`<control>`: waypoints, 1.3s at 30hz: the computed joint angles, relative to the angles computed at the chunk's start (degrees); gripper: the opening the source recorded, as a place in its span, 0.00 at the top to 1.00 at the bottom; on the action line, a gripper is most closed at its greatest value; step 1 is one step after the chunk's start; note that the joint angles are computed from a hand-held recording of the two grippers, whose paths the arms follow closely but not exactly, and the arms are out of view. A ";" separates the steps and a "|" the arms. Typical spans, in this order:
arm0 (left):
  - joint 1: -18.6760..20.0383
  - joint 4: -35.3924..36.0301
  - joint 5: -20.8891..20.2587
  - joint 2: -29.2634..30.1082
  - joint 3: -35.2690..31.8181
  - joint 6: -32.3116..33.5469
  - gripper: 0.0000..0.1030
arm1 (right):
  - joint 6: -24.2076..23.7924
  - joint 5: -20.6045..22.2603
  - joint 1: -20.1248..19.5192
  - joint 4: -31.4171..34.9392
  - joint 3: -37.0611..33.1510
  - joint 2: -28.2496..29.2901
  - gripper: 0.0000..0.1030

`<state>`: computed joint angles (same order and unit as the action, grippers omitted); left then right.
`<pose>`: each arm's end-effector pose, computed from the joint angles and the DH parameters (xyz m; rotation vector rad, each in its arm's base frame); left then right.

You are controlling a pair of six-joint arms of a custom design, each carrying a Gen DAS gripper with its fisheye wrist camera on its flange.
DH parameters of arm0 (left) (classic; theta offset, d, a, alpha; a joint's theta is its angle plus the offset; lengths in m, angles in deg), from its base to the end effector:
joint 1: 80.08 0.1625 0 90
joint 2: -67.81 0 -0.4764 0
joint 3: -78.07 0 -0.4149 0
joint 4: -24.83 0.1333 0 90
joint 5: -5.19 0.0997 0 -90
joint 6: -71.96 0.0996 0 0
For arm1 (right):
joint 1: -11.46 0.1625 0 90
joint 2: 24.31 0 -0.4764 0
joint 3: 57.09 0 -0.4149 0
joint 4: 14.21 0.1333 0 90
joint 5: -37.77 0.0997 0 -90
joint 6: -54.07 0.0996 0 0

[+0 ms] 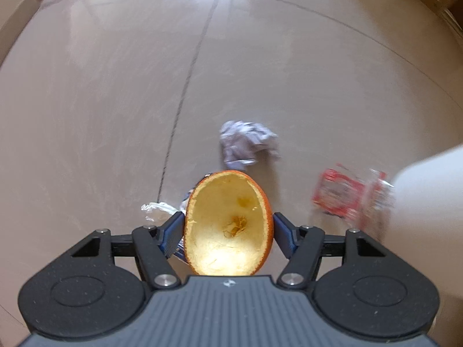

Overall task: Collect trash
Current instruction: 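Carry the orange peel over the bin and open the left tool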

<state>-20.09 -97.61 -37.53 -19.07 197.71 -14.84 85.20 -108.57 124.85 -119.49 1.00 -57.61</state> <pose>-0.0584 -0.5139 0.3456 -1.2071 2.2394 -0.9448 0.3893 -0.7730 0.1792 -0.0500 -2.1721 0.3719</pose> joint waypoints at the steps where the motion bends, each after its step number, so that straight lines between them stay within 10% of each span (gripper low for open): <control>1: -0.89 1.99 0.20 -0.17 -1.21 0.57 0.37 | 0.10 0.08 0.00 0.07 -0.06 -0.02 0.86; 12: -11.13 16.10 3.81 3.35 -19.28 10.56 0.37 | 0.44 0.47 -0.08 -0.61 0.14 -0.08 0.87; 27: -11.92 -2.75 0.64 20.24 -38.35 38.77 0.30 | 0.48 1.14 -0.21 -1.58 0.69 -0.45 0.87; 39: -11.17 -6.17 -2.50 20.53 -37.61 37.70 0.19 | 0.92 1.50 -0.26 -1.43 0.61 -0.53 0.88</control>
